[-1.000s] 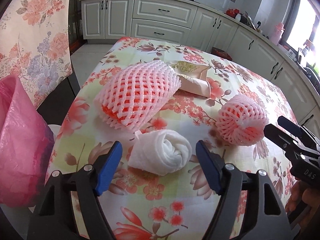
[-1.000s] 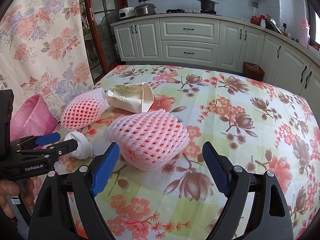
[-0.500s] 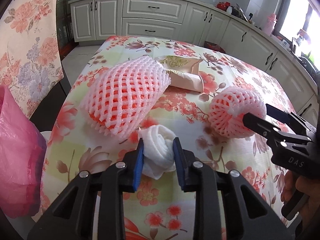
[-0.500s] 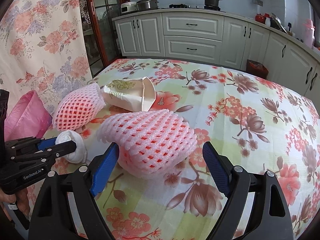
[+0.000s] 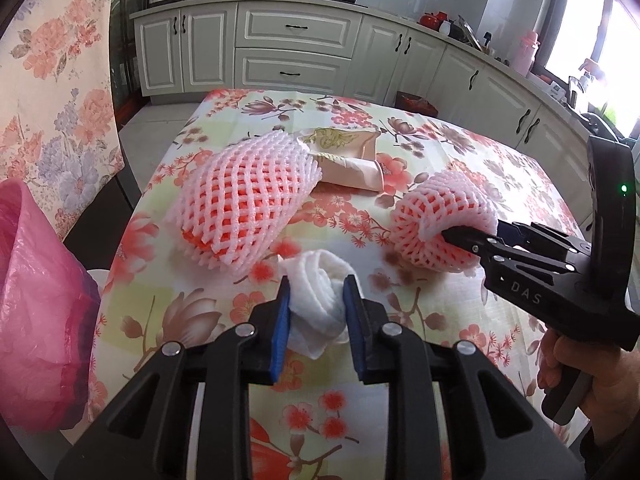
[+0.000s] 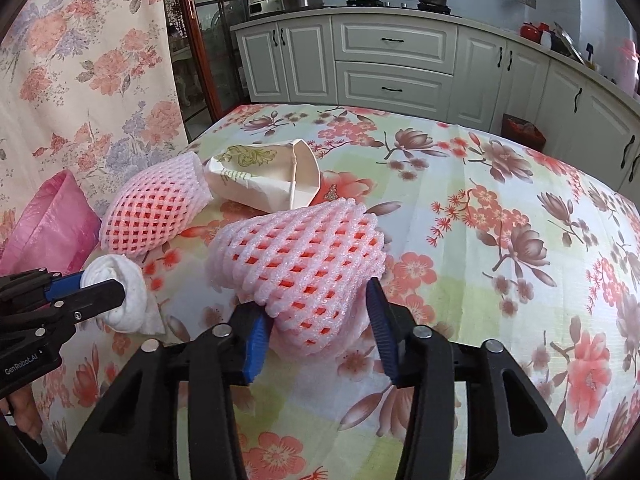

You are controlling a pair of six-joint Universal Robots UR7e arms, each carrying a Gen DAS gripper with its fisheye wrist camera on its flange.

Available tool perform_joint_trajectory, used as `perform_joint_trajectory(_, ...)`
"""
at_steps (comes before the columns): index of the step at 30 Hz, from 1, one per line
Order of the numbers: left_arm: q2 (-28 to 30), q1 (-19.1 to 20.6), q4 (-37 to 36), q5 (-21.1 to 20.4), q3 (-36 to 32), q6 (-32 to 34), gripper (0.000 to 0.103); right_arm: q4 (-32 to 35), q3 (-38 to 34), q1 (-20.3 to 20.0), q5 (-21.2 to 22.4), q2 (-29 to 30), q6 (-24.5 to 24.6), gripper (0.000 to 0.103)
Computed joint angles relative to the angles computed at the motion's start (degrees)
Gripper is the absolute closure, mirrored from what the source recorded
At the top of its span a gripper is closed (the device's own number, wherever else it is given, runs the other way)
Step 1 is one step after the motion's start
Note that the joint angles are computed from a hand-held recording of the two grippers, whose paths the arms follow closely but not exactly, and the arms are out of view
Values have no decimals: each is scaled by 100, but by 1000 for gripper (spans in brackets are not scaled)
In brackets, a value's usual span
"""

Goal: Collect trash
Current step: 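Grasp the rolled white wipe with the left tool while the right tool grasps a pink fruit net, then carry the wipe into the pink bin with the left tool while the right drops the net there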

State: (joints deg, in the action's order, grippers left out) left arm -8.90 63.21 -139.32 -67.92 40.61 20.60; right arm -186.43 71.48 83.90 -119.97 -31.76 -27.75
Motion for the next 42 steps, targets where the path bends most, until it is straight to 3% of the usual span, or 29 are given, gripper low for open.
perform_joint_trajectory(4,-142,-17,-161,-27,219,19,78,-142,107,32,-21,-45,-15,72)
perform_joint_trajectory(24,-937,-82,-1171,-212,1321,51,78,-953,783,364,-13,-451,-234,72)
perform_joint_trajectory(42,-1674,81,-1966,-261,2067,-26,78,-1072,652,784,-111,-259,-506,72)
